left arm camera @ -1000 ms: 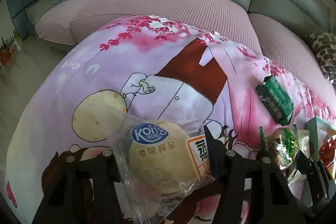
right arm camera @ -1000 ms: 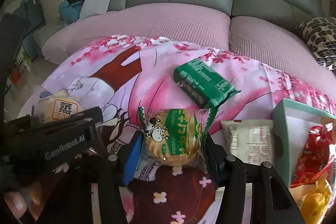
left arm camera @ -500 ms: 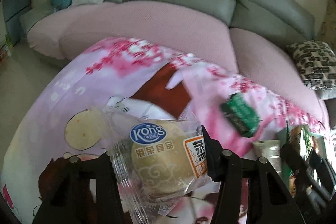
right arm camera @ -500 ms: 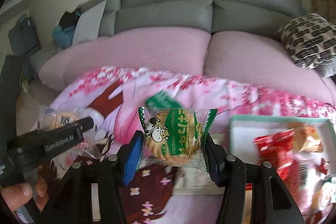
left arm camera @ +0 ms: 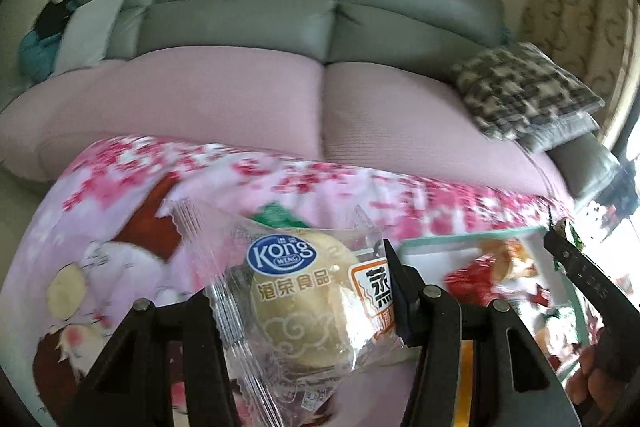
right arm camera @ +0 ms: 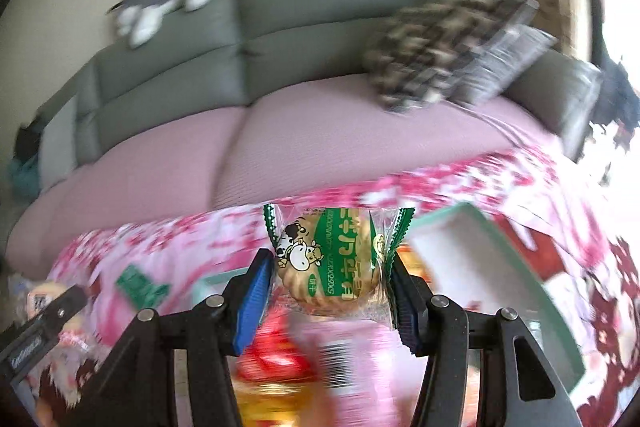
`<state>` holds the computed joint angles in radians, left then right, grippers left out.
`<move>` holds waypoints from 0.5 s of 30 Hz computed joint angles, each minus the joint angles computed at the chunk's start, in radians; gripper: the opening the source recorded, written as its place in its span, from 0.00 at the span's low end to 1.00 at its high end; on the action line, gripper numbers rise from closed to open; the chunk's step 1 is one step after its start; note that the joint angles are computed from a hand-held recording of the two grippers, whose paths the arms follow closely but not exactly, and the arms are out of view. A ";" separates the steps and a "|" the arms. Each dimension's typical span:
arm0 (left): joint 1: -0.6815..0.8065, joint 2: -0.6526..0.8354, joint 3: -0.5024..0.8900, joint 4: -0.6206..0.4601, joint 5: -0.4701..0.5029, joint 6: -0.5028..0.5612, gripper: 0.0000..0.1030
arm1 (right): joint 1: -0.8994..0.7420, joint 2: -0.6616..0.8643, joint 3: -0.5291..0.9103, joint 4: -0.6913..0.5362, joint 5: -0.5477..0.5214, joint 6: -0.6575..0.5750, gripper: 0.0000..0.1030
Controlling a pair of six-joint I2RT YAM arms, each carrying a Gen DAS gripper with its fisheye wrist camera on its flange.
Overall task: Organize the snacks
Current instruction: 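Carry the bun bag and cracker packet into the tray and release both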
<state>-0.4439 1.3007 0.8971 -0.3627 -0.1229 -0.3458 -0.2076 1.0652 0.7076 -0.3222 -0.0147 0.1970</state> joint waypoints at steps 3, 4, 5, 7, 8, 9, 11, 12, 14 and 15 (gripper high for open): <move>-0.083 0.063 0.069 0.003 -0.007 0.000 0.54 | -0.096 0.017 0.002 -0.013 0.009 -0.007 0.56; -0.113 0.092 0.100 0.004 -0.005 0.002 0.54 | -0.125 0.021 0.003 -0.019 0.010 -0.010 0.56; -0.136 0.111 0.121 0.003 -0.006 0.003 0.54 | -0.152 0.031 0.004 -0.019 0.017 -0.012 0.56; -0.194 0.170 0.176 0.005 -0.011 0.012 0.54 | -0.184 0.050 0.008 -0.020 0.019 -0.019 0.56; -0.221 0.199 0.201 0.006 -0.015 0.018 0.54 | -0.202 0.058 0.009 -0.020 0.016 -0.022 0.56; -0.242 0.219 0.221 0.002 -0.020 0.022 0.54 | -0.218 0.065 0.010 -0.020 0.010 -0.024 0.56; -0.281 0.267 0.266 -0.006 -0.026 0.033 0.54 | -0.248 0.071 0.008 -0.022 0.000 -0.027 0.56; -0.300 0.293 0.293 -0.014 -0.028 0.039 0.54 | -0.261 0.074 0.007 -0.022 -0.002 -0.028 0.56; -0.332 0.344 0.340 -0.026 -0.034 0.051 0.54 | -0.284 0.087 0.007 -0.021 -0.004 -0.028 0.56; -0.343 0.356 0.349 -0.027 -0.037 0.054 0.54 | -0.293 0.097 0.007 -0.017 -0.007 -0.028 0.56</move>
<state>-0.7868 1.6570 1.2460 -0.3899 -0.1599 -0.2919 -0.5009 1.1624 0.7146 -0.3393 -0.0213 0.1687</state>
